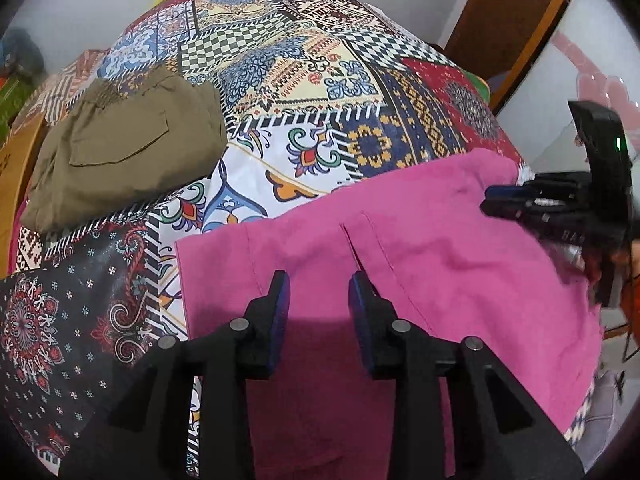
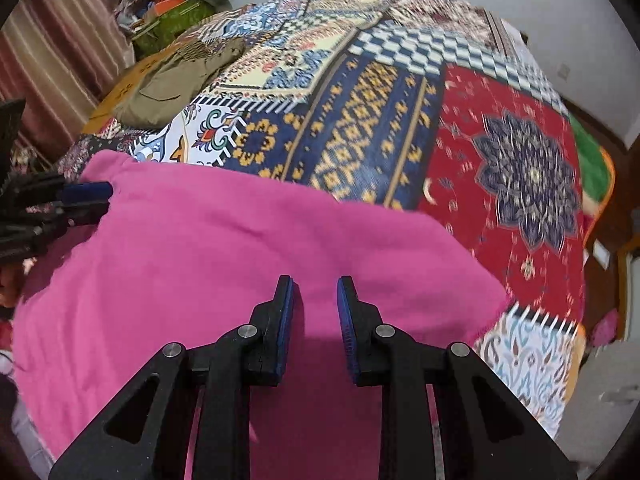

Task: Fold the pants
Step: 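Open both grippers above the folded pink pants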

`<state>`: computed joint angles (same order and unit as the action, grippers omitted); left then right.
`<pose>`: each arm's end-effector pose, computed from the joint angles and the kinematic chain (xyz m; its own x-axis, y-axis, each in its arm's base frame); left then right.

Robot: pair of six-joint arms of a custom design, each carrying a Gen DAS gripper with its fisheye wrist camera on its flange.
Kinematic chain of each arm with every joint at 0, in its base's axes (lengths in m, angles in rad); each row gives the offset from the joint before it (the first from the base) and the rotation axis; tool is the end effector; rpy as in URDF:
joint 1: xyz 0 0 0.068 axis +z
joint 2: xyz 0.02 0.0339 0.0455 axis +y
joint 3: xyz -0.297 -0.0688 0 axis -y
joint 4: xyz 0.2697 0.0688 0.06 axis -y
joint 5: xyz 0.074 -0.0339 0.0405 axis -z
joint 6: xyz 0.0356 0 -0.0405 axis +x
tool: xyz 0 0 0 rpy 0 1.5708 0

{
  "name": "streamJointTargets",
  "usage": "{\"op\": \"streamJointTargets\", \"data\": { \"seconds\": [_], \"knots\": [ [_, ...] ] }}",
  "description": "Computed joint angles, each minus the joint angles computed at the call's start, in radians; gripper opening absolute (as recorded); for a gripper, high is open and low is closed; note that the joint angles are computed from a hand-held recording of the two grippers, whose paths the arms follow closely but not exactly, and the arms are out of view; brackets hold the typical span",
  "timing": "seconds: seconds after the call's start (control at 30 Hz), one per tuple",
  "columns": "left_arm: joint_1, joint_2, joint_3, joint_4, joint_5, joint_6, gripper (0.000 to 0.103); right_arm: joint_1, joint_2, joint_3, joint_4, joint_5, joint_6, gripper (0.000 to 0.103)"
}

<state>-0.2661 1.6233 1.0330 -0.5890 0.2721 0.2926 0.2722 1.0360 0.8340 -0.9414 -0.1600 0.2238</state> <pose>0.3201 -0.0972 0.2097 -0.7523 0.4930 -0.4370 0.5945 0.7939 -0.1278 0.1816 0.0566 0.2744 -0.9277 -0.0315 -0.3720 -0.1263 0.9642 0.2334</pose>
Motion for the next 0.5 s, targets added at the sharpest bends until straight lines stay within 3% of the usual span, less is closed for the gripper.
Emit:
{"op": "streamJointTargets", "data": {
  "seconds": [0.13, 0.2, 0.23, 0.27, 0.3, 0.37, 0.43, 0.5],
  "knots": [
    [-0.015, -0.028, -0.025, 0.022, -0.033, 0.003, 0.032, -0.043, 0.0, 0.061, -0.068, -0.019, -0.043, 0.02],
    [-0.001, -0.025, -0.007, -0.004, -0.018, 0.001, 0.032, -0.05, -0.019, 0.107, -0.091, 0.022, -0.07, 0.021],
    [0.017, -0.026, 0.006, -0.02, 0.001, -0.005, 0.033, -0.06, -0.023, 0.121, -0.095, 0.033, -0.082, 0.024],
    [0.034, -0.029, 0.015, -0.026, 0.014, -0.011, 0.035, -0.084, -0.042, 0.136, -0.099, 0.047, -0.098, 0.034],
    [0.053, -0.032, 0.022, -0.026, 0.022, -0.022, 0.038, -0.107, -0.06, 0.14, -0.098, 0.054, -0.106, 0.046],
    [0.099, -0.036, 0.031, -0.003, 0.025, -0.049, 0.056, -0.186, -0.106, 0.133, -0.094, 0.044, -0.125, 0.055],
    [0.138, -0.033, 0.04, 0.031, 0.002, -0.077, 0.067, -0.258, -0.115, 0.116, -0.087, 0.022, -0.139, 0.056],
    [0.172, -0.003, 0.064, 0.035, -0.008, -0.092, 0.068, -0.335, -0.115, 0.084, -0.083, -0.018, -0.149, 0.056]
  ]
}}
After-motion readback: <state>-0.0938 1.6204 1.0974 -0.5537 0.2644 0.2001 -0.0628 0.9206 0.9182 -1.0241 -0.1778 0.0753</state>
